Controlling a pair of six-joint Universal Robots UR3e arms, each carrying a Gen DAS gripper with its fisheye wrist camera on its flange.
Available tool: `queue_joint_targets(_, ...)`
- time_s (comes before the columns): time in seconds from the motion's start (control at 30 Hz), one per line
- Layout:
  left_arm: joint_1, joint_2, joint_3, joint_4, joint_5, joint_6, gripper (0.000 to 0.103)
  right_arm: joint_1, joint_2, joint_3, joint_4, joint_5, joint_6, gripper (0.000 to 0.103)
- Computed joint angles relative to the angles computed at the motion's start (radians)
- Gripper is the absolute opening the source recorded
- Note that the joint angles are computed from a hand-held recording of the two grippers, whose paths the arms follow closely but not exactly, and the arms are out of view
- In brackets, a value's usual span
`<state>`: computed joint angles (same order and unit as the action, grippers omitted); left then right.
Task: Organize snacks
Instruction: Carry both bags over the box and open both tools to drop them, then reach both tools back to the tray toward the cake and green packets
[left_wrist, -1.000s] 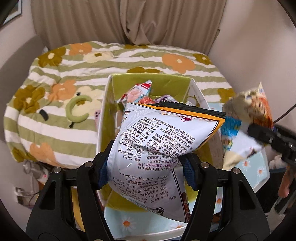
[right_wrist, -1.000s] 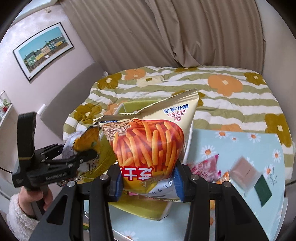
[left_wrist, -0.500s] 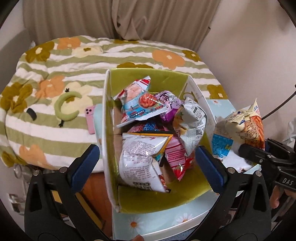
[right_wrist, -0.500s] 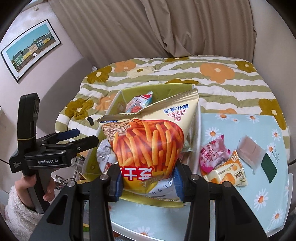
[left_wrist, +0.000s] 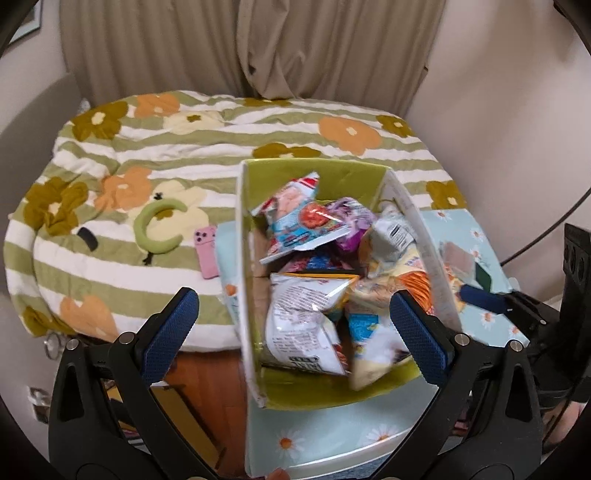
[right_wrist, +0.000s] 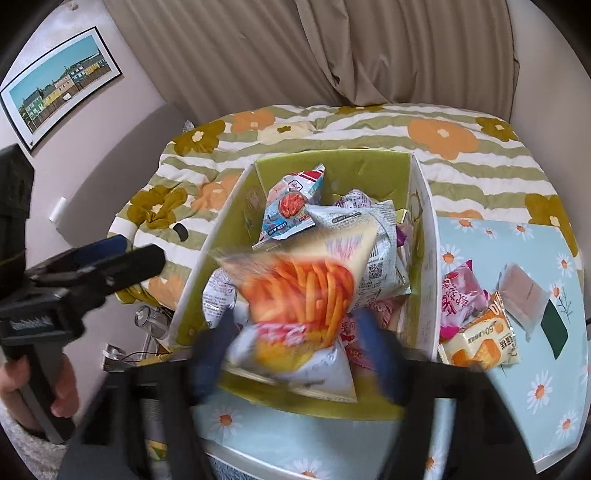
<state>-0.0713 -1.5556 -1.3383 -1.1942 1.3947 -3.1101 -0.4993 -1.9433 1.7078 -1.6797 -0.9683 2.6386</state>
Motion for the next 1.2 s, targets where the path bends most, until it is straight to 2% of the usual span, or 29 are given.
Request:
queue_joint_targets(0.03, -0.001, 0.012, -0.025, 0.018, 0.01, -0.003, 0.102, -0.013, -0.025, 0.043, -0.031, 0.019, -0.006, 0.1)
queue_joint_targets(0.13, 0.01, 0.037, -0.08, 0.019, 0.004, -0.005, 0.102, -0.04, -0.094, 0.147, -0.111, 0.045, -0.016, 0.101)
queue_joint_targets(0.27, 0.019, 0.05, -0.131, 0.024, -0.01, -0.002, 0.102, -0.085, -0.148, 0.18, -0.092, 0.089, -0.058, 0.101)
queue_joint_targets(0.4, 0.009, 0.053, -0.167, 0.045, -0.016, -0.007, 0.102, -0.091, -0.162, 0.17, -0.088, 0.081, -0.065, 0.101)
queue_joint_targets(0.5, 0.003, 0.057, -0.173, 0.048, -0.026, -0.004, 0.102, -0.102, -0.174, 0.16, -0.06, 0.079, -0.073, 0.101)
queue_joint_targets(0.7, -0.037, 0.056, -0.142, 0.058, -0.023, -0.023, 0.102, -0.208, -0.24, 0.101, 0.11, 0.119, -0.162, 0.101)
queue_joint_targets(0.77, -0.064, 0.052, -0.114, 0.062, -0.018, -0.041, 0.102, -0.305, -0.283, 0.062, 0.24, 0.161, -0.261, 0.101)
queue_joint_targets(0.87, -0.119, 0.034, -0.068, 0.07, 0.01, -0.076, 0.102, -0.506, -0.316, -0.05, 0.541, 0.237, -0.49, 0.101)
queue_joint_targets(1.03, -0.257, -0.036, 0.034, 0.095, 0.083, -0.174, 0.102, -0.89, -0.273, -0.29, 1.089, 0.279, -0.97, 0.101)
queue_joint_targets(1.1, -0.336, -0.088, 0.093, 0.108, 0.136, -0.223, 0.102, -0.985, -0.227, -0.348, 1.168, 0.271, -1.088, 0.101)
queue_joint_targets(1.2, -0.449, -0.195, 0.22, 0.099, 0.2, -0.303, 0.102, -1.034, -0.161, -0.387, 1.16, 0.255, -1.147, 0.101)
